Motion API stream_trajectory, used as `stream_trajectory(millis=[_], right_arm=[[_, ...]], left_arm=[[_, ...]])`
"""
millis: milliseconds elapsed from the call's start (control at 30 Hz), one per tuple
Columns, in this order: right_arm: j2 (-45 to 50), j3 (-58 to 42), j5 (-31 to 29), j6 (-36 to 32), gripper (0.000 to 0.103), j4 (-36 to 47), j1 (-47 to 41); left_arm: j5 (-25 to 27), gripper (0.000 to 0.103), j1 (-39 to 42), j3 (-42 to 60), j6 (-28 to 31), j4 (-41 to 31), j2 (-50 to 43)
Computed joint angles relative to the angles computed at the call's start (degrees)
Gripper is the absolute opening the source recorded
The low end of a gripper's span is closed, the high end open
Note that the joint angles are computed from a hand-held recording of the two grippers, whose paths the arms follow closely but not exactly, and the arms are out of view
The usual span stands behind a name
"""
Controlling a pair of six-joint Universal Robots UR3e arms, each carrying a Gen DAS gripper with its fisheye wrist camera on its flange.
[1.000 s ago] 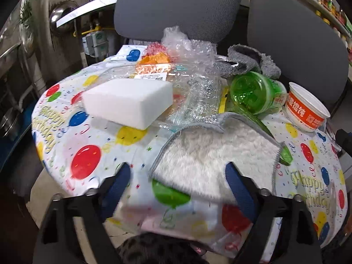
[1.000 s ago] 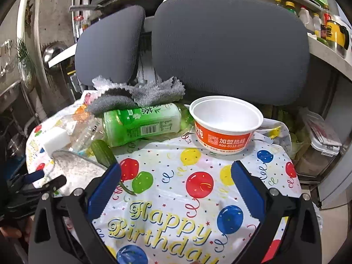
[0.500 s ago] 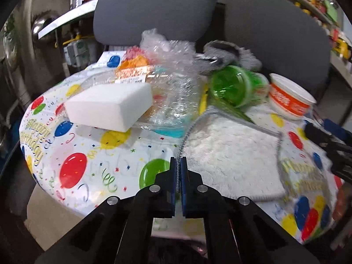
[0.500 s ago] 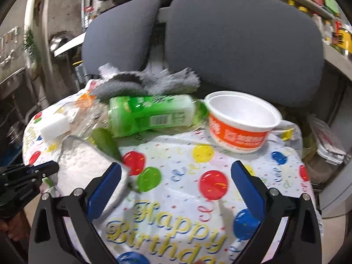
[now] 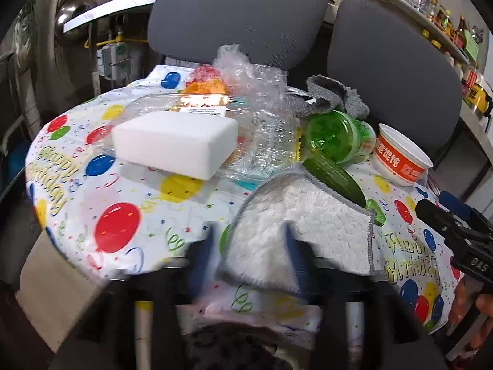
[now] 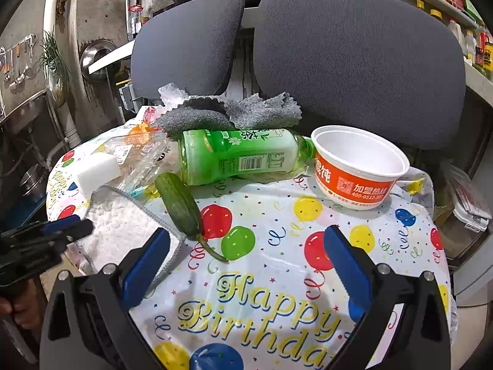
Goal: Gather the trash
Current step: 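Grasp the cucumber with the right tool while the left tool holds the white cloth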
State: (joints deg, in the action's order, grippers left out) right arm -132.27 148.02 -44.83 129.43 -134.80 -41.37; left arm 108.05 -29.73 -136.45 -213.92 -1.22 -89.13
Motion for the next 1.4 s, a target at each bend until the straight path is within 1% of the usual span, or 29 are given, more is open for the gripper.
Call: stream_trajectory(millis=[67,133,267,333,367,400,433,467,500,567,667,733,767,833,867,900,933,1033,1133,1267,1367,1400], right_arm=[[-1.07,0.12,0.75,-1.07,0.097,1.33,-0.77],[0.41,0.21,0.45,-0.70,0.097,-0.65,-0.19],[3.78,0.02,-0.22,-0.13,0.097,-3.82,1.24],[4.80,-0.15,-0.28,-0.24,0.097,-4.51,1.59],[5.23,-0.20,-0.29,-0.28,0.097,-4.87,1.74],[5.63,-0.19,-0.36,-0.14,0.097,-5.45,1.91],[6.03,-0.20,-0.48,0.07,0.097,-6.02,2.10],[5.97,-0.12,-0.47,0.07,0.097,-6.04,2.13],[5.92,-0.01,-0.37,0.02,0.097,-6.07,2.10],[6.00,0.23,-0.14,-0.17,0.097,-6.27,2.13],[6.31,0.39,0.25,-0.63,0.097,-5.94,2.67],[7.30,0.43,0.29,-0.82,0.097,-6.85,3.92],[8.23,0.51,0.07,-0.53,0.095,-8.35,4.93],[10.91,0.45,-0.74,0.92,0.082,-12.54,7.39],[13.48,-0.03,-1.66,2.16,0.078,-15.52,9.38],[17.24,-1.41,-2.74,3.19,0.068,-18.14,12.09],[20.36,-2.45,-4.16,4.67,0.064,-21.09,14.47],[29.40,-5.99,-8.38,9.26,0.064,-29.73,21.15],[36.89,-9.98,-12.98,12.60,0.064,-34.94,26.62],[43.99,-15.39,-17.50,15.22,0.065,-36.15,31.34],[46.58,-18.93,-19.80,16.13,0.065,-33.24,33.46],[46.83,-19.51,-19.55,16.36,0.062,-32.56,33.51]], left_arm=[[-1.04,0.060,0.43,0.74,1.81,0.66,-1.71],[-2.34,0.059,1.23,1.14,3.71,2.87,-3.59],[-4.37,0.055,3.79,1.34,6.83,7.31,-6.56],[-6.67,0.048,5.18,1.32,8.64,8.31,-6.82],[-6.95,0.039,5.47,1.70,9.06,7.90,-6.98],[-6.16,0.028,5.02,2.54,9.19,6.61,-7.19],[-6.16,0.023,4.82,2.63,9.36,5.84,-6.86],[-5.61,0.012,4.26,2.69,9.28,5.32,-6.62],[-4.46,0.005,3.13,2.51,9.00,5.01,-6.17],[-2.08,0.003,0.74,1.38,8.12,5.38,-4.83],[2.94,0.003,-3.59,-0.04,4.51,3.86,-1.04],[9.41,0.003,-7.36,0.21,0.33,-0.91,3.15],[11.31,0.003,-8.15,0.34,-0.88,-2.89,4.96],[15.69,0.003,-9.55,0.42,-3.91,-6.25,9.11],[17.37,0.003,-10.05,0.75,-5.12,-7.53,10.31],[18.49,0.003,-10.08,0.64,-5.65,-7.57,11.33],[18.84,0.003,-9.71,0.65,-5.63,-7.47,11.65],[15.07,0.003,-6.69,-0.31,-3.92,-5.20,11.07],[13.04,0.003,-5.35,-2.26,-3.81,-1.13,10.18],[11.81,0.003,-3.33,-2.43,-2.77,0.34,8.80],[10.49,0.003,-1.96,-3.15,-2.43,1.21,9.11],[10.20,0.003,-1.59,-3.34,-2.39,1.32,9.30]])
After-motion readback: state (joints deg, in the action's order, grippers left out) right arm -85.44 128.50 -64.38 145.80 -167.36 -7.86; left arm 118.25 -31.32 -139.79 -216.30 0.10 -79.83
